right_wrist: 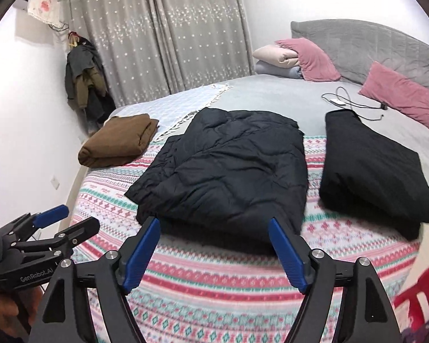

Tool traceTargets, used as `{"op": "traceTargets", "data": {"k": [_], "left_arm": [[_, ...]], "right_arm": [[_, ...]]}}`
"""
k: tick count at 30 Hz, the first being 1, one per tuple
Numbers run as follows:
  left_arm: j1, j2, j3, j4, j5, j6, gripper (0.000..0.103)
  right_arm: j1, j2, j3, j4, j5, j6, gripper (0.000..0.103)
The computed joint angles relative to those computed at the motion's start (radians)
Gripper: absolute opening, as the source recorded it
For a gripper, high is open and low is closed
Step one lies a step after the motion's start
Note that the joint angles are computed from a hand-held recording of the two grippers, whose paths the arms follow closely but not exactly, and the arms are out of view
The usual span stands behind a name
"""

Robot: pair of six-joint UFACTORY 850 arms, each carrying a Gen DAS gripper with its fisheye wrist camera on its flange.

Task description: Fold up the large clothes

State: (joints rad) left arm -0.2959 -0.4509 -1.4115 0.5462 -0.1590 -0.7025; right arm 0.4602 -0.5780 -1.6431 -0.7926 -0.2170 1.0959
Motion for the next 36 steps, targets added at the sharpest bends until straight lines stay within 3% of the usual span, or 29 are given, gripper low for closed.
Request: {"op": "traceTargets", "data": {"k": [4,6,13,19,23,36], "left_arm": [[-0.024,0.063,0.080,0.360,0.003,-0.353,0.087],[-0.034,0.092,0.120,0.549,0.010,-0.538,0.093],[-0.040,0.122,0.175,0.879,-0.006,-0.892,0.095],[-0.025,0.072,0.139,0.585,-0.016,-0.635,0.095],[-0.033,0.062,0.139,0.672,-0.041,-0.705,0.095],[-0.029,0.036,0.118,0.607,-0.046,-0.647,0.095]], "right_arm": [[0.025,0.077,0.104,-0.282,-0.018,0.316,0.086],[0.036,0.118,0.164,-0.430,-0.019,0.489,0.090],[0.061,0.194,0.289,-0.734,-0.062,0.886,0.094],[0.055,0.161,0.261,-0.599,-0.071,0.764,0.096],[0.056,0.137,0.238,-0.535,-0.064,0.689,0.096],[0.082,0.068,0.162,-0.401,-0.134,0.524,0.096]]}}
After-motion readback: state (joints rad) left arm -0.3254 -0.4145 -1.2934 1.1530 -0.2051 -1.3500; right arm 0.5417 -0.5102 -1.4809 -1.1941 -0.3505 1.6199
